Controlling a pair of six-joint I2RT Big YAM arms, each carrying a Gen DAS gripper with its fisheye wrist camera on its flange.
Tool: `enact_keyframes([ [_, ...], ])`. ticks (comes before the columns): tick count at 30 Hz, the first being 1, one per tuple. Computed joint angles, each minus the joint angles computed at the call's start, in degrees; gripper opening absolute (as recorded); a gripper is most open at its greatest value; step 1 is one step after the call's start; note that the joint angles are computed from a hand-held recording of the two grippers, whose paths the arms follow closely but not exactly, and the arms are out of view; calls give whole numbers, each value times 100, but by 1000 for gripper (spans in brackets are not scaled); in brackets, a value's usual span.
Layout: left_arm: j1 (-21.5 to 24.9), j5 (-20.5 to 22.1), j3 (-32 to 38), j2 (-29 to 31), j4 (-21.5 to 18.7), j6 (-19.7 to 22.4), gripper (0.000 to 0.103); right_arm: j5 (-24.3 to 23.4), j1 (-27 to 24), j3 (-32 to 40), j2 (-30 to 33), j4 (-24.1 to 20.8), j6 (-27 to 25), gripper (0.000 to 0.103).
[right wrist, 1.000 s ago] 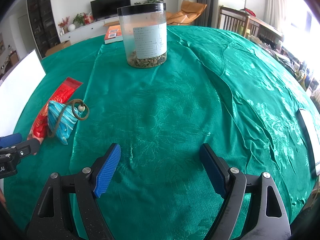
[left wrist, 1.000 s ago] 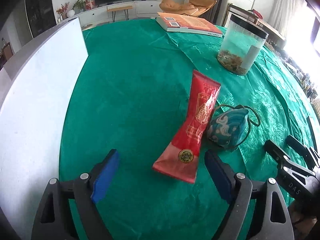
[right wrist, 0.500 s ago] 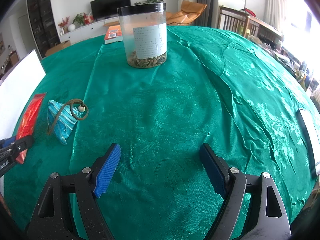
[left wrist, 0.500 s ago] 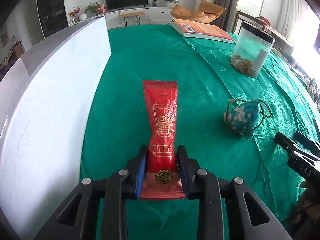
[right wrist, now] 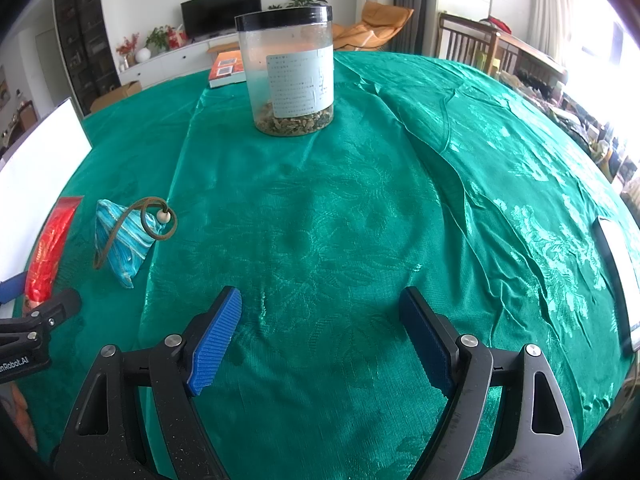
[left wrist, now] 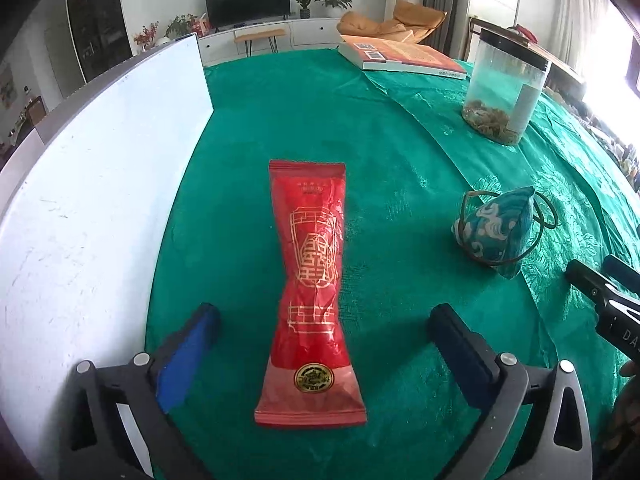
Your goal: Organize soft objects
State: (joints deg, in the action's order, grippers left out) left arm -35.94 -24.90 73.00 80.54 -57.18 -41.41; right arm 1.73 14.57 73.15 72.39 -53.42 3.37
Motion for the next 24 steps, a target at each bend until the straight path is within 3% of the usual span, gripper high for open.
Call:
enact_keyframes([
  [24, -20, -49, -2, 7, 15, -29, 103, 18, 8, -5, 6, 16, 8, 84],
])
